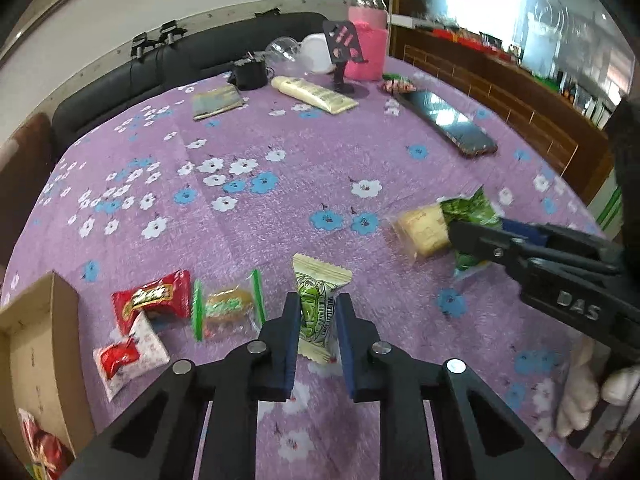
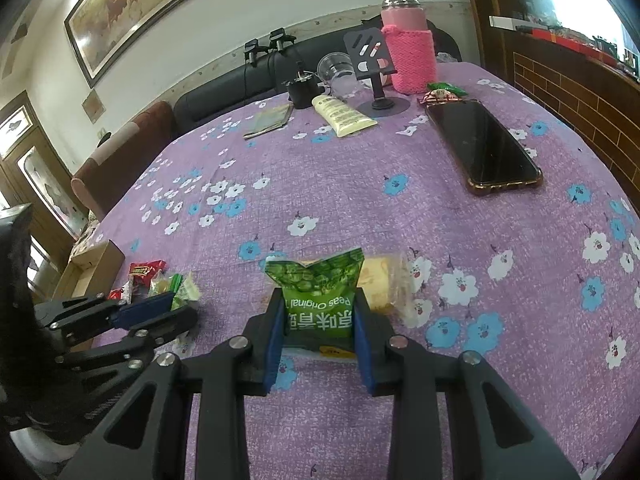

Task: Organize snacks
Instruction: 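Grasp the small green-and-white snack packet with the left tool while the right tool holds the green bag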

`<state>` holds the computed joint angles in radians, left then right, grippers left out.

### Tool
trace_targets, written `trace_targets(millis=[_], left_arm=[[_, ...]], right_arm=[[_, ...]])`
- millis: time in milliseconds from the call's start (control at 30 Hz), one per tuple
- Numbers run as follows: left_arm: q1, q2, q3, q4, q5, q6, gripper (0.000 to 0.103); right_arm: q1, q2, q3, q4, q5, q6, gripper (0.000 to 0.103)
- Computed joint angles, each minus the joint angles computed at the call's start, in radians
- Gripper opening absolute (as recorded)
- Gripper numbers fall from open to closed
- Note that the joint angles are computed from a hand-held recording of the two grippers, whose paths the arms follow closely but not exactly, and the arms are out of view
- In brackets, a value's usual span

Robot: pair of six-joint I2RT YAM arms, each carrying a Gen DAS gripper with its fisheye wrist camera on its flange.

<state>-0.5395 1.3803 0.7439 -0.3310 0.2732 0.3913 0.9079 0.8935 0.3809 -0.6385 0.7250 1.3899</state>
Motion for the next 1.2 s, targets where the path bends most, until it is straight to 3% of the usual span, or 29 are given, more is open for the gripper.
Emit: trace_targets(millis=[600, 900, 1200], left_arm=[[0.338, -0.318, -0.050, -0.306, 0.345, 0.121, 0.017], [0.522, -0.376, -0.032, -0.437, 0.481, 0.225, 0.018], [0.775, -0.313, 0.023, -0.583, 0.606, 0.426, 0.018]], right_arm=[[0.079, -0.022, 0.014, -0.050, 0.063, 0.063, 0.030], [0.078, 0.003, 0.019, -0.042, 0.064, 0.055, 0.030], [0.076, 0.067, 0.035, -0.050, 0.064, 0.078, 0.030]])
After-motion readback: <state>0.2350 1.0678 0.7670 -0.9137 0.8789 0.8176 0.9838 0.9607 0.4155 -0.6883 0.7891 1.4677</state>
